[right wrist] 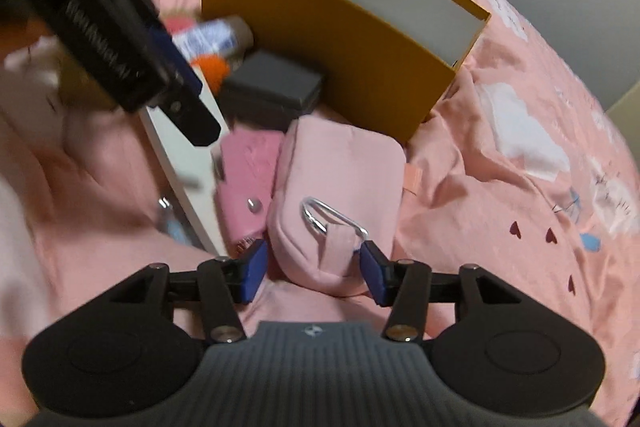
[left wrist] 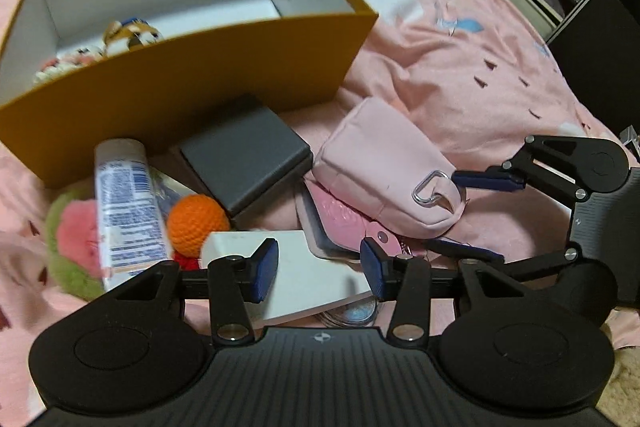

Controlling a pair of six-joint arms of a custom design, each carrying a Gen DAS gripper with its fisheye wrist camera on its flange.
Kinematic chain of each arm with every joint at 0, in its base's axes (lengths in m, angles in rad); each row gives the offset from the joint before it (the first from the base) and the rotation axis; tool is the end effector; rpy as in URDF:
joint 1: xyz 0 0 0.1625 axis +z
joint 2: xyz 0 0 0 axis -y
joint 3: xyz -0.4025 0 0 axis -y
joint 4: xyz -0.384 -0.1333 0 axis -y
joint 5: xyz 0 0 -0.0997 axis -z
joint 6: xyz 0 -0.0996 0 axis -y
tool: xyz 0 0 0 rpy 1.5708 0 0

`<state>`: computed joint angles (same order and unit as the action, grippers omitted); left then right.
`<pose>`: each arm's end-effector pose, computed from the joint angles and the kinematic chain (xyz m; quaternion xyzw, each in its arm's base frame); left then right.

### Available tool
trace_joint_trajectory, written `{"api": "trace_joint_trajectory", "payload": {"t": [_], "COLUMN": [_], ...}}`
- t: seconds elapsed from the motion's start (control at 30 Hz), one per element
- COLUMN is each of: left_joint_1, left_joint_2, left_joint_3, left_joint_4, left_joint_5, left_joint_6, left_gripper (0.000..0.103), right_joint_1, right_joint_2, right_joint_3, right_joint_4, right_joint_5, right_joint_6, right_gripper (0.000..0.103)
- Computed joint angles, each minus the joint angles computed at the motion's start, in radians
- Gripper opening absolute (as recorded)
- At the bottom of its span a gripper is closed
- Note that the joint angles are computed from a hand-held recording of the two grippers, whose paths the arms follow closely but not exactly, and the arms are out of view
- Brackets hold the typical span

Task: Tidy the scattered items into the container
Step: 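Grasp the pink pouch with the right gripper while the left grasps the pink card holder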

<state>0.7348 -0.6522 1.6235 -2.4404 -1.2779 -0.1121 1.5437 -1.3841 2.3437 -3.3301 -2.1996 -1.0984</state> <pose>-0.3559 -0.5400 -0.0152 0.3568 0.9214 -0.0218 0.1526 0.0632 -0.4242 0.2589 0.3436 -0.8147 0.1611 0.4384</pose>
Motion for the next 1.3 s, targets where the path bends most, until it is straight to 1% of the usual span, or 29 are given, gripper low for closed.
{"api": "trace_joint_trajectory", "payload": {"t": [0.1, 0.17, 0.3, 0.33, 0.4, 0.43, 0.47, 0.5, 0.53, 0.6, 0.7, 0.77, 0.8, 0.83, 0.87, 0.93, 0.97, 1.03, 1.07, 1.2, 1.23, 1.3], "left_joint_1": [0.001, 0.004, 0.015, 0.021, 0.031, 0.033, 0.032, 0.035, 0.044, 0.063, 0.065, 0.065, 0.063, 0.061, 0.058, 0.052, 0.049, 0.043, 0.04, 0.041, 0.044, 0.056], "left_joint_2": [0.023, 0.041, 0.082, 0.094, 0.116, 0.126, 0.137, 0.149, 0.156, 0.167, 0.17, 0.168, 0.163, 0.157, 0.151, 0.135, 0.129, 0.119, 0.115, 0.111, 0.113, 0.118], "left_joint_3": [-0.025, -0.047, -0.109, -0.129, -0.169, -0.185, -0.202, -0.219, -0.232, -0.256, -0.265, -0.262, -0.257, -0.249, -0.242, -0.224, -0.214, -0.2, -0.194, -0.187, -0.189, -0.193], "left_joint_4": [0.012, 0.027, 0.083, 0.103, 0.142, 0.156, 0.18, 0.201, 0.214, 0.239, 0.251, 0.251, 0.247, 0.239, 0.231, 0.208, 0.196, 0.17, 0.159, 0.135, 0.136, 0.155], "left_joint_5": [0.001, -0.004, -0.034, -0.049, -0.074, -0.073, -0.057, -0.05, -0.063, -0.101, -0.111, -0.118, -0.117, -0.116, -0.115, -0.117, -0.121, -0.127, -0.132, -0.154, -0.168, -0.219], "left_joint_6": [0.003, 0.014, 0.03, 0.036, 0.043, 0.041, 0.033, 0.026, 0.021, 0.003, -0.005, -0.015, -0.021, -0.024, -0.027, -0.025, -0.022, -0.017, -0.014, -0.015, -0.025, -0.043], "left_gripper": [0.053, 0.053, 0.053, 0.053, 0.054, 0.056, 0.06, 0.064, 0.068, 0.068, 0.068, 0.059, 0.057, 0.052, 0.042, 0.04, 0.039, 0.038, 0.038, 0.038, 0.037, 0.036], "right_joint_1": [-0.011, -0.018, -0.023, -0.024, -0.024, -0.023, -0.022, -0.021, -0.019, -0.02, -0.028, -0.033, -0.034, -0.035, -0.034, -0.031, -0.029, -0.03, -0.029, -0.042, -0.045, -0.047], "right_joint_2": [0.032, 0.058, 0.095, 0.094, 0.087, 0.08, 0.067, 0.053, 0.038, -0.001, -0.061, -0.096, -0.106, -0.116, -0.127, -0.142, -0.145, -0.137, -0.132, -0.109, -0.099, -0.082], "right_joint_3": [0.002, -0.003, -0.019, -0.023, -0.028, -0.028, -0.025, -0.023, -0.022, -0.021, -0.027, -0.031, -0.032, -0.032, -0.031, -0.029, -0.026, -0.03, -0.032, -0.05, -0.051, -0.052], "right_joint_4": [-0.058, -0.09, -0.113, -0.103, -0.082, -0.076, -0.061, -0.046, -0.033, 0.008, 0.074, 0.116, 0.123, 0.128, 0.133, 0.129, 0.115, 0.086, 0.078, 0.101, 0.097, 0.081], "right_joint_5": [0.006, 0.004, -0.02, -0.024, -0.031, -0.033, -0.029, -0.026, -0.024, -0.011, 0.014, 0.031, 0.035, 0.038, 0.042, 0.045, 0.044, 0.047, 0.047, 0.066, 0.071, 0.075], "right_joint_6": [-0.057, -0.091, -0.122, -0.116, -0.099, -0.098, -0.09, -0.079, -0.066, -0.024, 0.061, 0.115, 0.132, 0.144, 0.155, 0.166, 0.162, 0.142, 0.135, 0.125, 0.119, 0.109], "right_gripper": [0.059, 0.063, 0.063, 0.063, 0.058, 0.055, 0.052, 0.051, 0.05, 0.05, 0.05, 0.05, 0.05, 0.05, 0.05, 0.05, 0.05, 0.046, 0.046, 0.046, 0.046, 0.046]}}
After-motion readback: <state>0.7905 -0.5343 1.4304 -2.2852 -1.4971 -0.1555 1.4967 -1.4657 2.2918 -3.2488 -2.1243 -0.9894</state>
